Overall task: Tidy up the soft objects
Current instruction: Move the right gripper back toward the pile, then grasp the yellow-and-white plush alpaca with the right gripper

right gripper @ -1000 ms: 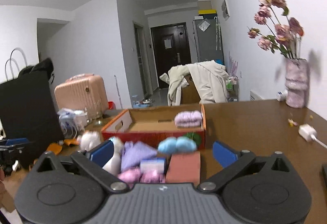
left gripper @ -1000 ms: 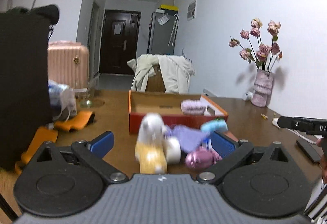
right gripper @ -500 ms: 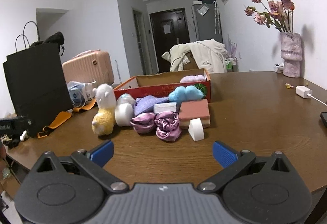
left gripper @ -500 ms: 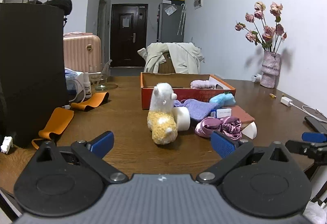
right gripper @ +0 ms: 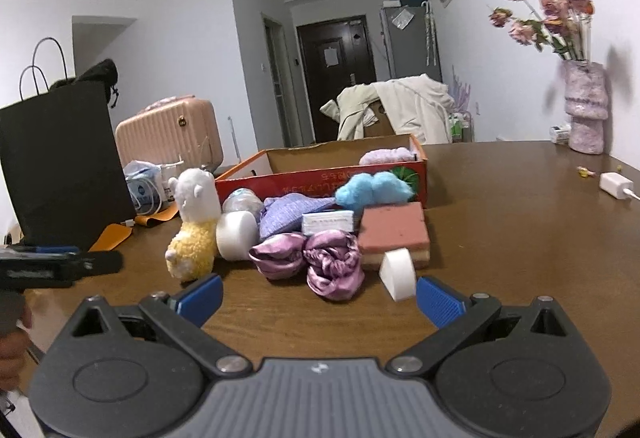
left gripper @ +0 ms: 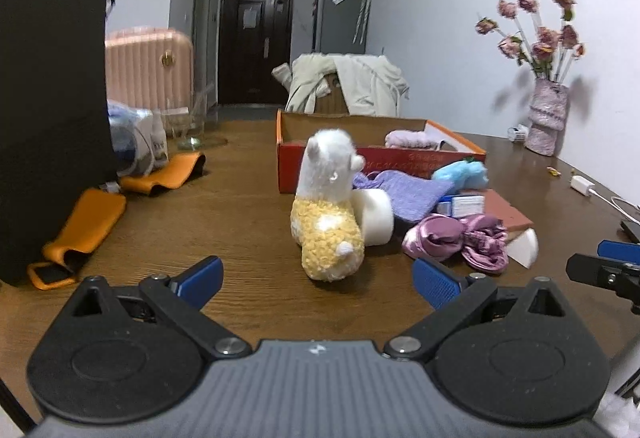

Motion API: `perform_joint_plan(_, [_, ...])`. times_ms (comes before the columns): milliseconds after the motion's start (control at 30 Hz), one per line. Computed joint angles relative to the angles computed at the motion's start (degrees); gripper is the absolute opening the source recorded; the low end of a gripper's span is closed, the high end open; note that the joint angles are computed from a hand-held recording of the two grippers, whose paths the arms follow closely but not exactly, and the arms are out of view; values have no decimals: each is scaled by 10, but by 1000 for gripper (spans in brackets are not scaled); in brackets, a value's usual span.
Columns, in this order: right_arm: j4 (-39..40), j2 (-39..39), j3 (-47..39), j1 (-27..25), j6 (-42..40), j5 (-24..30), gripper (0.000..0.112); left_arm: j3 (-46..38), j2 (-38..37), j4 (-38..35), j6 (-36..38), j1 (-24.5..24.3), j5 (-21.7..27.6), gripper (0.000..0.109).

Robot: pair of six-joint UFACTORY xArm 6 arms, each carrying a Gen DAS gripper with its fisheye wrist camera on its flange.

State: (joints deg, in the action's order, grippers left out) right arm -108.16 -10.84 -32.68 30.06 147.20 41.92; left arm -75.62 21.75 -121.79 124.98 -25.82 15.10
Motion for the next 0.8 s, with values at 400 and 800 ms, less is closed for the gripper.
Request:
perform_joint_plan(400, [-247, 197, -288, -116, 112, -190, 94, -220, 189, 398, -519, 26, 88, 80])
perform_joint_plan(800, [-286, 372, -530, -143, 141, -317, 43, -257, 215, 425, -535, 64, 200, 45])
